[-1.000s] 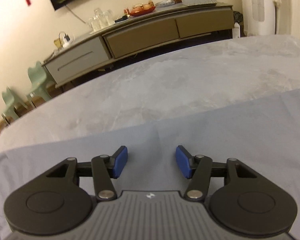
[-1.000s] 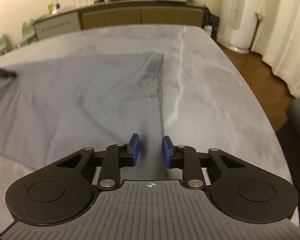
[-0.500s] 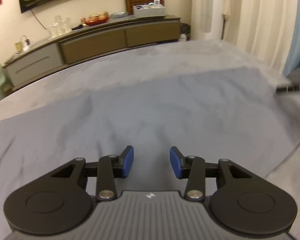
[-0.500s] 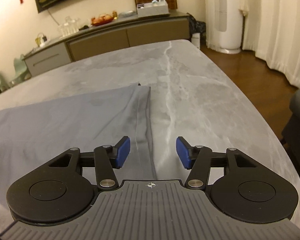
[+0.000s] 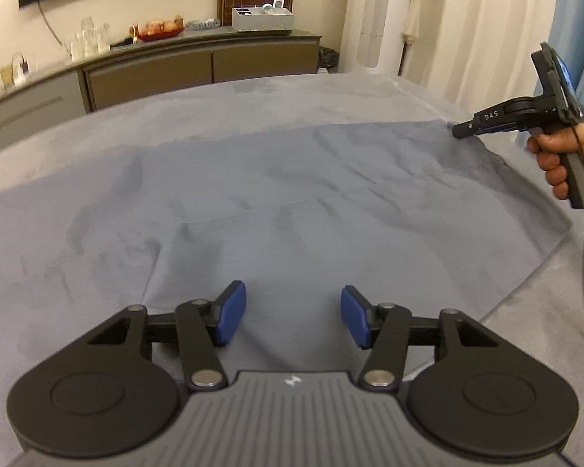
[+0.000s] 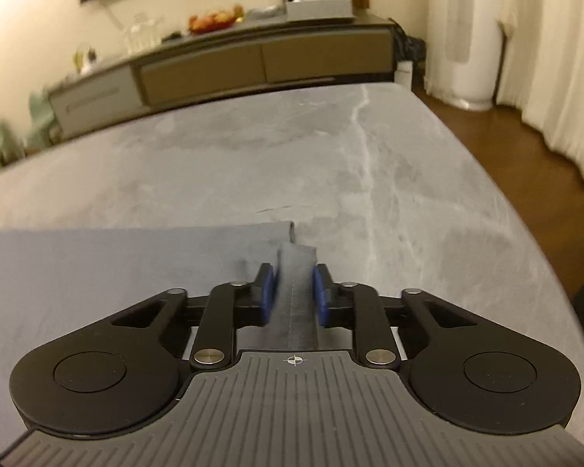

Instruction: Fold clothes

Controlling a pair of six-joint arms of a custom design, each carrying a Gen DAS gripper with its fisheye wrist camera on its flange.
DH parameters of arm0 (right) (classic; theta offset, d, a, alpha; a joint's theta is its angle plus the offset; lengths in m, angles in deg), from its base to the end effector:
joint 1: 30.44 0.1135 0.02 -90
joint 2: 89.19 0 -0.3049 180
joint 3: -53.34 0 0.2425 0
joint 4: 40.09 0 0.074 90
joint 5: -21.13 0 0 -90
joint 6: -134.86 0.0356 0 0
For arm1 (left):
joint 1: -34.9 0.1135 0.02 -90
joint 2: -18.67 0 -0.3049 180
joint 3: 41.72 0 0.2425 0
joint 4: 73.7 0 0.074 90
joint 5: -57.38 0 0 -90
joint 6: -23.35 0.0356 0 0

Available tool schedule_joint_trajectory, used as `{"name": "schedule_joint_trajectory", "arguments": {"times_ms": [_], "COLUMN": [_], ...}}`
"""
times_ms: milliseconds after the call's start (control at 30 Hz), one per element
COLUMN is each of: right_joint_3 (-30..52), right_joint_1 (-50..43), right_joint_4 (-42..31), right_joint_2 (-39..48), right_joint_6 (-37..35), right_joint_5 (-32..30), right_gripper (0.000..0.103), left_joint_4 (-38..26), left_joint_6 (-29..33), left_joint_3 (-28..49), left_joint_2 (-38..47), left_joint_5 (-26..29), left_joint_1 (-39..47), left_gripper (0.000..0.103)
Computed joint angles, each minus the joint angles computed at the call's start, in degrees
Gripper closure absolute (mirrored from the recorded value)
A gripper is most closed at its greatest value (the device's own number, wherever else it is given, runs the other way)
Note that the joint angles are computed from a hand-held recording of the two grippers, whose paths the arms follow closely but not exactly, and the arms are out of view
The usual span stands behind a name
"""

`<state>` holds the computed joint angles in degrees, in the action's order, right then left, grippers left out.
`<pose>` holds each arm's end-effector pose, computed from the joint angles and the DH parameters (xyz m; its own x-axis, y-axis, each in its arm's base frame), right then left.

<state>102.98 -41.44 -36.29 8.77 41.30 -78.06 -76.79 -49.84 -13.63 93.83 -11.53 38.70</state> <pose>0.2968 -0.0519 0.1578 -0.6917 0.0720 -0.7186 0.0337 0.9972 0.0675 0.1762 -0.0011 0.1484 -0.6848 0.2249 -0.6932 0.3826 0.9205 -0.0792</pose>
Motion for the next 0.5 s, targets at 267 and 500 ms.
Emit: {"name": "schedule_joint_trajectory", "arguments": {"times_ms": [267, 500], "right_joint_3": [5.5, 16.2], "right_joint_1": [3.2, 5.9], "right_joint_4": [-2.1, -4.2], "right_joint_2": [-2.8, 12.0], "right_joint_6": [1.0, 3.4], "right_joint_5": [2.5, 6.7], "right_gripper": [0.096, 0.096], "left_joint_4": [0.2, 2.3], "left_joint_6": [2.2, 1.3], "left_joint_3": [-0.2, -3.0], "left_joint_2": [2.1, -2.3], "left_joint_5": [5.7, -4.3], "left_joint_1": [6.3, -2.9], "left_gripper": [0.07, 0.07]}}
